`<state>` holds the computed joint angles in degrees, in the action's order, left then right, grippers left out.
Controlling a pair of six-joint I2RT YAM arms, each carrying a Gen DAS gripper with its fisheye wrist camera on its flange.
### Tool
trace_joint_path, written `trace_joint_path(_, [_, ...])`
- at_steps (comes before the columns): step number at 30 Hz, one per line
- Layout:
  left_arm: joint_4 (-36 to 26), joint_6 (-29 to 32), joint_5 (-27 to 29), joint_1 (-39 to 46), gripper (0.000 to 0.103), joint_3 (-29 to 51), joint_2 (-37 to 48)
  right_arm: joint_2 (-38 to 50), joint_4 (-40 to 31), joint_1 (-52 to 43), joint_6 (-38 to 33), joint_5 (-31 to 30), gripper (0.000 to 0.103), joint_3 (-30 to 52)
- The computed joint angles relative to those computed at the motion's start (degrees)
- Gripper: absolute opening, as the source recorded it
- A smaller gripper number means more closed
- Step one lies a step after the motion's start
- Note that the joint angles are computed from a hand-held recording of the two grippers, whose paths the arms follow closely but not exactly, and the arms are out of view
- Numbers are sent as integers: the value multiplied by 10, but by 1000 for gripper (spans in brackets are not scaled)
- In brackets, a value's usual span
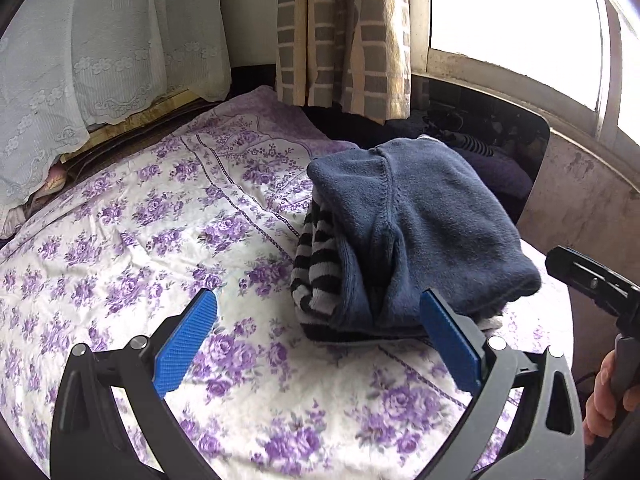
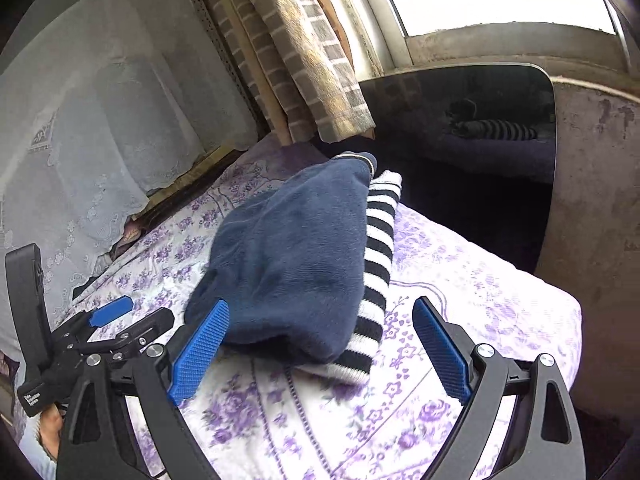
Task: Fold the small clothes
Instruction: 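Open both grippers and withdraw them from the stacked clothes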
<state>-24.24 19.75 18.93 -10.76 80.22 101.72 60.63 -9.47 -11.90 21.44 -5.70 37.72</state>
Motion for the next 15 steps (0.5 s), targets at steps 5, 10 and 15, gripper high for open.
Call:
trace_joint_path(5, [4,7,11,12,99,-46,-62,-74,-72,74,-6,76,97,14])
trace_joint_path(10, [-8,20,17,22,99,-87,-129,-128,-148,145,-6,151,99,42])
trace_joint_path(15, [-21,35,19,28,99,-116,-187,-177,-207,185,6,173,99,67])
